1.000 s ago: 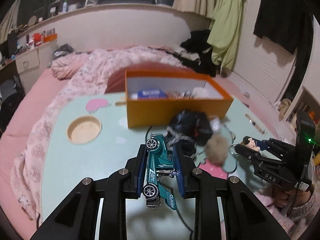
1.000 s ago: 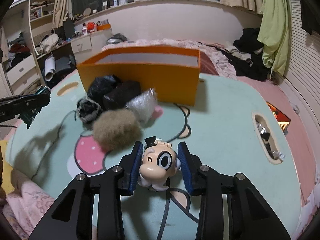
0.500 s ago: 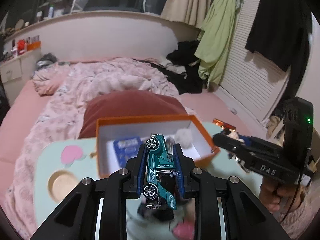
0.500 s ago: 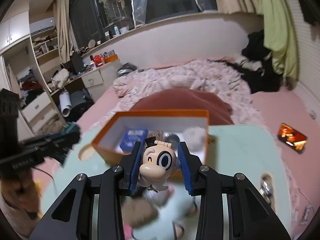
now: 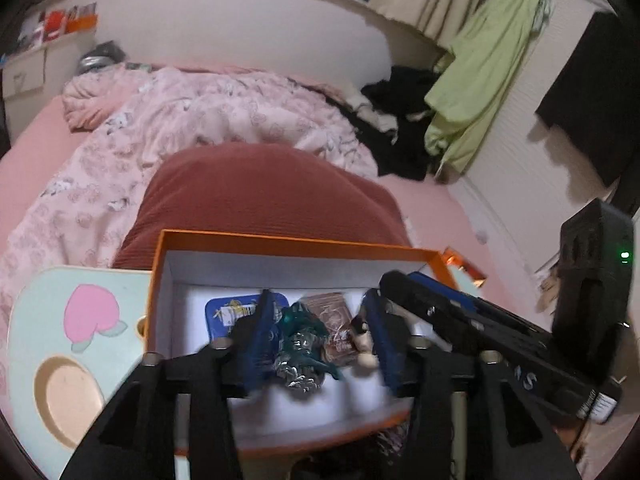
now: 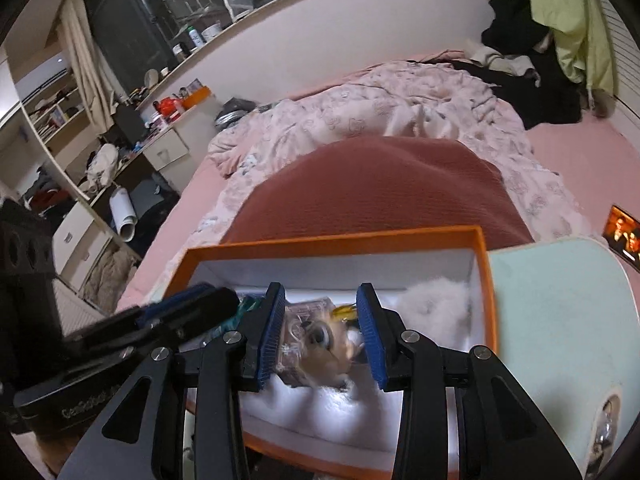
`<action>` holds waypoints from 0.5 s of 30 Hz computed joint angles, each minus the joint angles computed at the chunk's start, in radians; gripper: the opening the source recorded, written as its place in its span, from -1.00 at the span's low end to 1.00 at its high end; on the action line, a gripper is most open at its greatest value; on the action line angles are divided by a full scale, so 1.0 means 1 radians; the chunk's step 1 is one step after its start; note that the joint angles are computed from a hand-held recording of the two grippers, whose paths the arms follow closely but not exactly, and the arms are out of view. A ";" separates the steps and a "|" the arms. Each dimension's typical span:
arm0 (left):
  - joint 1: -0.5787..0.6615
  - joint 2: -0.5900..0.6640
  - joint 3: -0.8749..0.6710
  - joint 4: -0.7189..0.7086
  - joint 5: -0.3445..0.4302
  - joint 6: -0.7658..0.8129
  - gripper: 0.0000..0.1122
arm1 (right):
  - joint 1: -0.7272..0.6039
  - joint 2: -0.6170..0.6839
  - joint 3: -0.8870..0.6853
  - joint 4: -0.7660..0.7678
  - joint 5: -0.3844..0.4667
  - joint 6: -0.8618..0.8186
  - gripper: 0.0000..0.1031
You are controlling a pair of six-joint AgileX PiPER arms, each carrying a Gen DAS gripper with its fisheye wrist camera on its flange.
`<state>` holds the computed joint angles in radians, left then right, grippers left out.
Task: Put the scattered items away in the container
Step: 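Carry the figurine toward the box with the right gripper while the left grasps the green toy car, then drop the figurine and green car into the box, opening both grippers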
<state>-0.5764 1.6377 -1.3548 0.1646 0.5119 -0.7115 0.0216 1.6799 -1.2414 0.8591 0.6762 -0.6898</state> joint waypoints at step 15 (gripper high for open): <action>-0.321 -0.288 0.349 0.446 0.168 -0.569 0.71 | -0.001 -0.486 0.505 -0.004 -0.187 -0.164 0.22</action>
